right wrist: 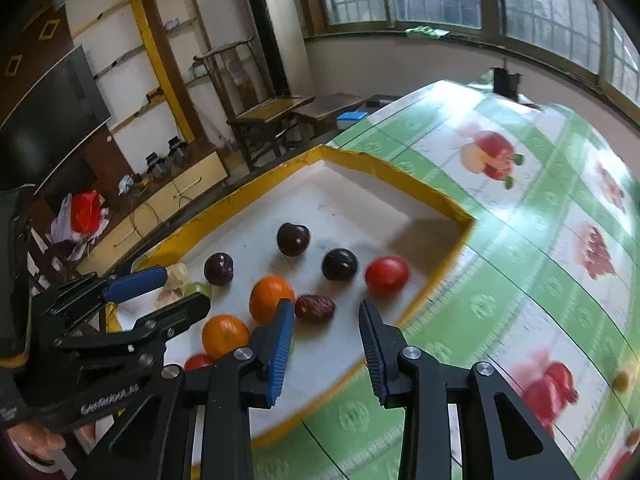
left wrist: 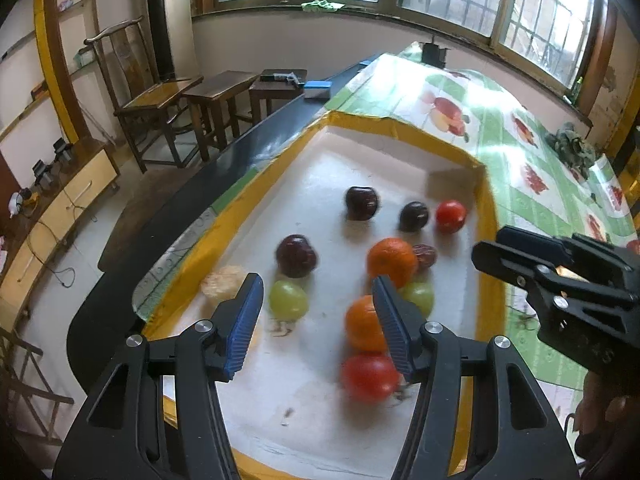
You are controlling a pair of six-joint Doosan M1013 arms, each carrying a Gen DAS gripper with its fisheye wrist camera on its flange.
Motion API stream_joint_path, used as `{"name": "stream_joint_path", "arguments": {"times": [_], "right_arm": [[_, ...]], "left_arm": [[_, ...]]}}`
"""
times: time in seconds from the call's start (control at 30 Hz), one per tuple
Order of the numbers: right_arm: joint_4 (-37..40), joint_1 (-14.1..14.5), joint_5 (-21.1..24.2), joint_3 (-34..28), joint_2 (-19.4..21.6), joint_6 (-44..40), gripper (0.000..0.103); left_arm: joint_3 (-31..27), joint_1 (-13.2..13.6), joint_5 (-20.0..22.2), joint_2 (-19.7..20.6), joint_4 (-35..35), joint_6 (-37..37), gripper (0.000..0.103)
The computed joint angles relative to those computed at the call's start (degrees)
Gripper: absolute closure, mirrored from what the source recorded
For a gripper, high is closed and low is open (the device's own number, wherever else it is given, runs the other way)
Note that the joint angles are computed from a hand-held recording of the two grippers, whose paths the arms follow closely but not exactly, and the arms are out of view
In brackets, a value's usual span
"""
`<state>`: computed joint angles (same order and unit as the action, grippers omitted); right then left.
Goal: Organize fruits
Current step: 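Move both open grippers back toward the bread cubes on the cloth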
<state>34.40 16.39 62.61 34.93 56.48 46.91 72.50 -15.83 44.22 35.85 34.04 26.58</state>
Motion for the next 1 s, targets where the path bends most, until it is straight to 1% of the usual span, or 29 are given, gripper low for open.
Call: {"name": "stream_joint_path", "arguments": {"times": [0.23, 0.47, 0.6, 0.83, 1.0], "right_arm": [[2.78, -2.59, -5.41, 8.14, -4.47, -1.32, 0.066], [1.39, -5.52, -10.04, 13.44, -7.24, 0.83, 0.065], [0.35, -7.42, -11.67, 15.00, -7.92, 3.55, 0.064], [-3.00, -10.44, -14.91, 18.28, -9.60, 7.10, 0.064], [-6.01, -12.33, -16.41, 19.57, -10.03, 10.75, 0.063]], "left_arm": [[-2.82, -1.43, -1.42, 1.18, -1.81, 3.63, 0.046], [-7.34, -2.87, -2.31, 3.61, -7.06, 10.91, 0.045], [-10.39, -3.62, -2.33, 5.40, -10.81, 16.11, 0.045], [-16.45, -4.78, -1.01, 8.85, -17.00, 24.20, 0.045], [-21.81, -5.22, 1.26, 11.95, -22.47, 30.76, 0.045]]}}
